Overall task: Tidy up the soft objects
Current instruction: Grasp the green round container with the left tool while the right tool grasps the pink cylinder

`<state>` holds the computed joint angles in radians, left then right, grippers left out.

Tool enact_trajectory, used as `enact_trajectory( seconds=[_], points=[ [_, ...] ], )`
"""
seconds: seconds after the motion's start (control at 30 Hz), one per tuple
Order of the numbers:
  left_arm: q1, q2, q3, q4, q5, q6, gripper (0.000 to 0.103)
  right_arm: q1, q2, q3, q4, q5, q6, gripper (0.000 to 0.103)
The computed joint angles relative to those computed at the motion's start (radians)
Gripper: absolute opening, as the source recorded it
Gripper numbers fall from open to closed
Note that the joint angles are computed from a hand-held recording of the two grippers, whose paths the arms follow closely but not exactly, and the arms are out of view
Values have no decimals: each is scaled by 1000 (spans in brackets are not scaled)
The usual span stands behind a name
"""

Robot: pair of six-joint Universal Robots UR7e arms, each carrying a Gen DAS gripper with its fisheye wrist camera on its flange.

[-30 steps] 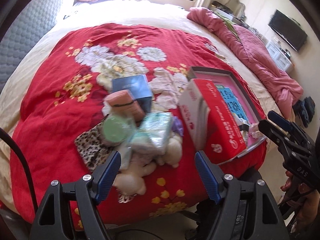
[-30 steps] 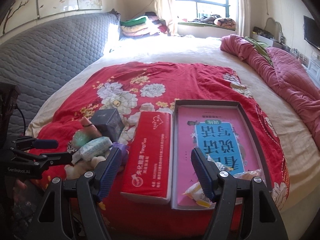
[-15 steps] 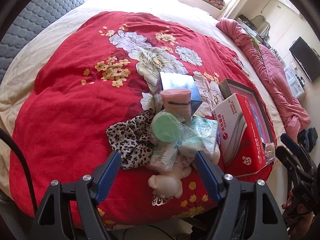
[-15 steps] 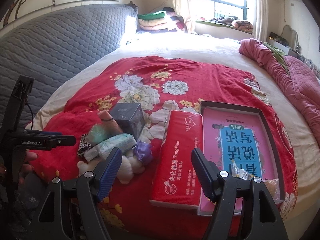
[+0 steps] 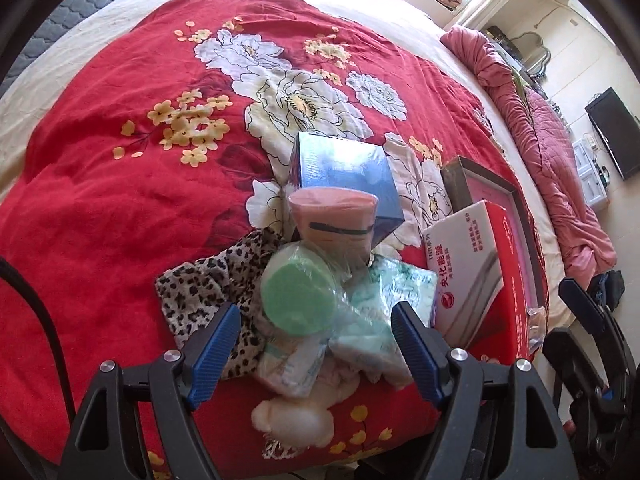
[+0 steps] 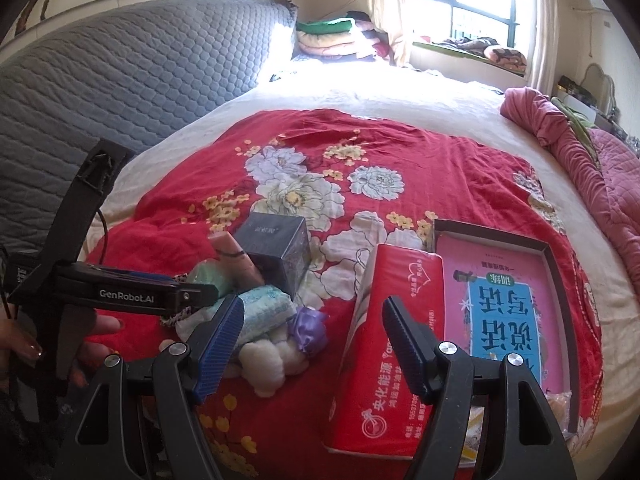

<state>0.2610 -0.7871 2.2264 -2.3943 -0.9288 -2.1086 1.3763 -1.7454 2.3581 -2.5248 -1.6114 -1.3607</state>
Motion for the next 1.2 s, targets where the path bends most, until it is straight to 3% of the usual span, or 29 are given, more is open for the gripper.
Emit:
enact_trajectory(
  seconds=[0.33,0.57,0.73,0.83,1.03,1.2],
  points=[
    [29,-5,80,-146,8,2,75,67,103,13,-74,-44,15,73],
    [16,16,162,-367,29,49,57,125,213,16,-136,-102,10,73],
    [4,29,207,-475,38,72,50,151,289,29,-213,-144,-63,73],
    [-9,21,221,-475,44,66,48,163,327,34,-245,-161,-129,73],
    [-38,6,266,-490,42,26,48,200,378,4,-170,-171,-214,73],
    [-66,-6,299,-481,32,-31,46,243,431,-10,-134,-204,-276,60]
  ],
)
